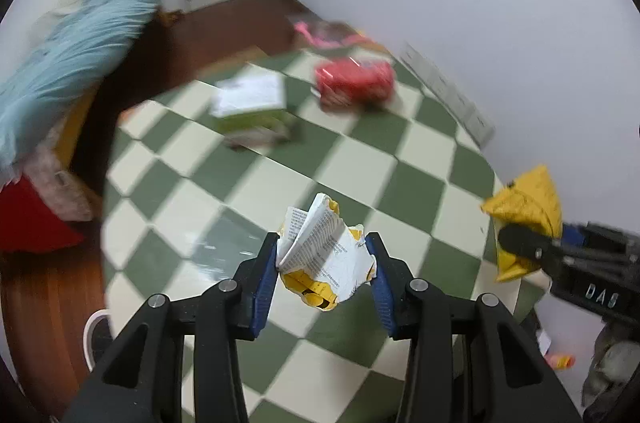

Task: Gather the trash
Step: 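Carry the wrapper and snack bag over the bin while opening both tools to drop them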

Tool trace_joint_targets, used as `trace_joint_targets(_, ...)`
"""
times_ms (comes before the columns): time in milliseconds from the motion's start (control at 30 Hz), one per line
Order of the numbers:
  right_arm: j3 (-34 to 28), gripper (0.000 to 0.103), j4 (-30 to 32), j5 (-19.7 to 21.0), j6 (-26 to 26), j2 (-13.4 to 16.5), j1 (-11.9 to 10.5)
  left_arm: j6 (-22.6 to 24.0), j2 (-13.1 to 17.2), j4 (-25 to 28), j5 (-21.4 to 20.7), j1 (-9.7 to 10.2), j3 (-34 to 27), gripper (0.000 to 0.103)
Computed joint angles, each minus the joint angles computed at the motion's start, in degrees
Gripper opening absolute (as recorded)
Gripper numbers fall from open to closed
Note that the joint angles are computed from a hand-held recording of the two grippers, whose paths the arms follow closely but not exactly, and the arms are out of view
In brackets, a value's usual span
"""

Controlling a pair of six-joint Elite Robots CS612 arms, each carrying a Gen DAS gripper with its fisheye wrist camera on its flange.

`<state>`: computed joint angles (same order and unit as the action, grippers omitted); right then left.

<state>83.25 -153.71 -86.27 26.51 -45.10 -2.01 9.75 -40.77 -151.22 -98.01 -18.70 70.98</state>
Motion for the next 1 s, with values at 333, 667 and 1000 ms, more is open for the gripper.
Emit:
trace_joint_targets(333,-6.77,0.049,-1.64,5.01,-3.84,0.9,3.94,-5.94,-2.61,-5.78,2.96,5.23,0.3,0.039)
trace_joint_targets(667,-22.59,0.049,3.27,13.49,-8.3,7.97,10.27,-10.4,-3.32,-6.45,9.6,11.68,0.38,0.039)
trace_joint_targets(1000,-51.11,0.049,26.33,19.83,-14.39,24.61,16.65,-23.02,3.33,8.94,2.97,19.49,-7.27,0.039)
